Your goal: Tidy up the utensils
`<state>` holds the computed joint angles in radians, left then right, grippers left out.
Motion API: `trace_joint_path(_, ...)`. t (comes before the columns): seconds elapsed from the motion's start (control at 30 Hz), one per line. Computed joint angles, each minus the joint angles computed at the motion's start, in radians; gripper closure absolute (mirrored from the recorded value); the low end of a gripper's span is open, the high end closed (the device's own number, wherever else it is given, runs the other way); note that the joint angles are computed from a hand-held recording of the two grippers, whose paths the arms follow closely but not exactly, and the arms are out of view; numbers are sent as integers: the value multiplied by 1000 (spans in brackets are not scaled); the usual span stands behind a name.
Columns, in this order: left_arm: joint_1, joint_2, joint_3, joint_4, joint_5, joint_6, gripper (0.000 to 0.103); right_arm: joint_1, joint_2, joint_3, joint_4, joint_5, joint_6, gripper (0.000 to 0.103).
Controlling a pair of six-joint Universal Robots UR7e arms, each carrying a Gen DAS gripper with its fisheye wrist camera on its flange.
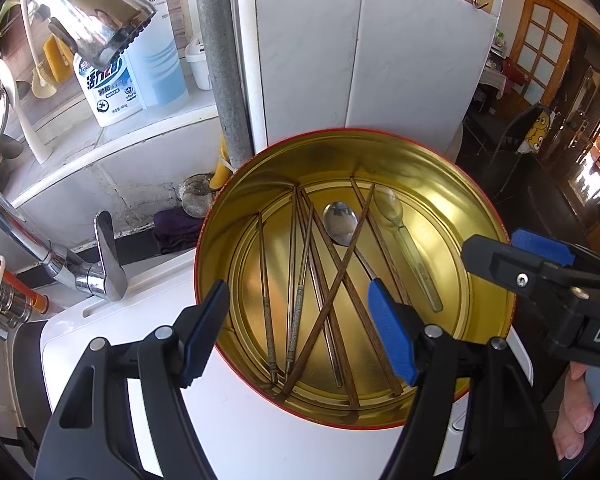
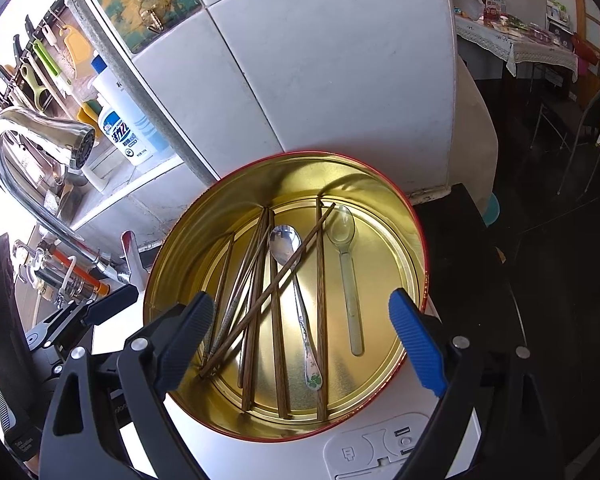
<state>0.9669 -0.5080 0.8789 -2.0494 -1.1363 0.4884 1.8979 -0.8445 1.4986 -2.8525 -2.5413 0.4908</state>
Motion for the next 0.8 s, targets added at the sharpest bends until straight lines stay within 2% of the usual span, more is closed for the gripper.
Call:
trace_joint_path(0.63,1,-12,27,-26,0,9,32,7,4,5,-25,-3,-19,10)
trace_joint_path(0.8,-3,-15,46,-58,29,13,32,10,4,9,-34,-3,-23,10)
